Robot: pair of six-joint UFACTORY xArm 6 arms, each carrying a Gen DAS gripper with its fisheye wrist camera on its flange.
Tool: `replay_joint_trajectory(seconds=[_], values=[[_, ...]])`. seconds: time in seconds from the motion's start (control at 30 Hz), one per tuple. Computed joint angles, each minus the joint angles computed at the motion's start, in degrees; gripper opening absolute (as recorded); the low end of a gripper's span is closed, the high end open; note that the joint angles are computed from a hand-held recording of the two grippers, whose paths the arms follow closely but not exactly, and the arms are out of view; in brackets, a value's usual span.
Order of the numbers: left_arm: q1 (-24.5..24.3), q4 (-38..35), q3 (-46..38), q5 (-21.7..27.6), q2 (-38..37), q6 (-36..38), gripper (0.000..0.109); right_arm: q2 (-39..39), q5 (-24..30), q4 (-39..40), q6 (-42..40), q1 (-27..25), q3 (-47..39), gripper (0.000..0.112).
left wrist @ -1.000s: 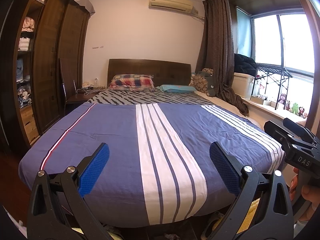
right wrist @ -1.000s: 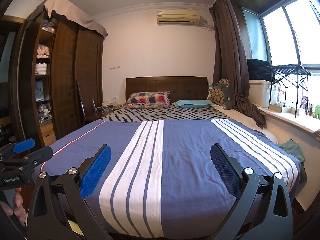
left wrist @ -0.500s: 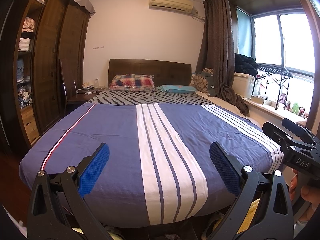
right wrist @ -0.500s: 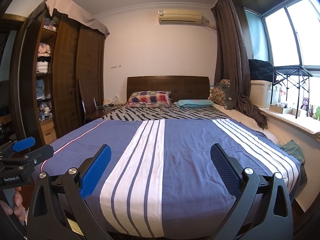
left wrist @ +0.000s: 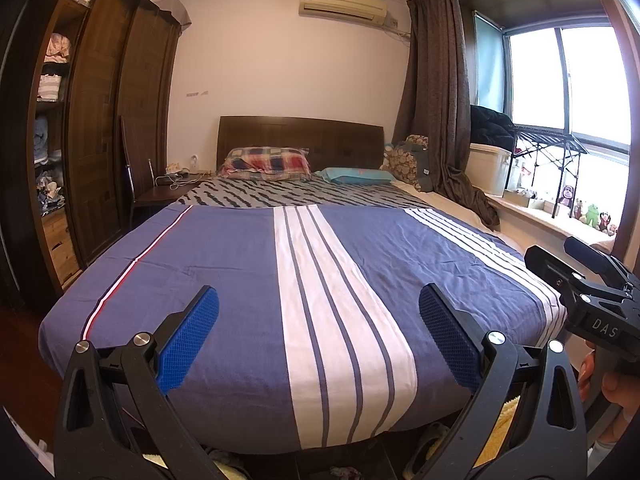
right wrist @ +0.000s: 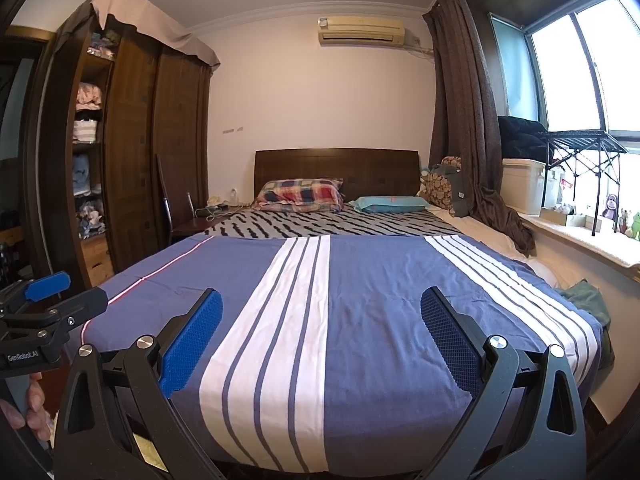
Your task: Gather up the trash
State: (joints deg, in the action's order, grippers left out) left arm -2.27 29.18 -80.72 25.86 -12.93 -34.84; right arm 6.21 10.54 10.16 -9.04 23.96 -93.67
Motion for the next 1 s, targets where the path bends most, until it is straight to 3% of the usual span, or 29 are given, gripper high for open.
replay_joint_trajectory(seconds=[0.5, 0.8, 1.0], values=[[0.0, 1.1, -0.1, 0.4, 0.1, -1.1, 0.095, 0.1, -0.6, 0.3, 0.4, -0.2, 0.4, 0.1], [-0.4, 7.2, -0.9, 2.6, 0.1, -8.4, 0.095, 0.1, -0.7, -0.5, 1.4, -0.3, 0.6, 0.1], [-0.8, 6.0, -1.3, 3.2, 0.5, -7.8, 0.095, 0.4, -0.3, -0.7, 1.3, -0.3, 0.3, 0.1]])
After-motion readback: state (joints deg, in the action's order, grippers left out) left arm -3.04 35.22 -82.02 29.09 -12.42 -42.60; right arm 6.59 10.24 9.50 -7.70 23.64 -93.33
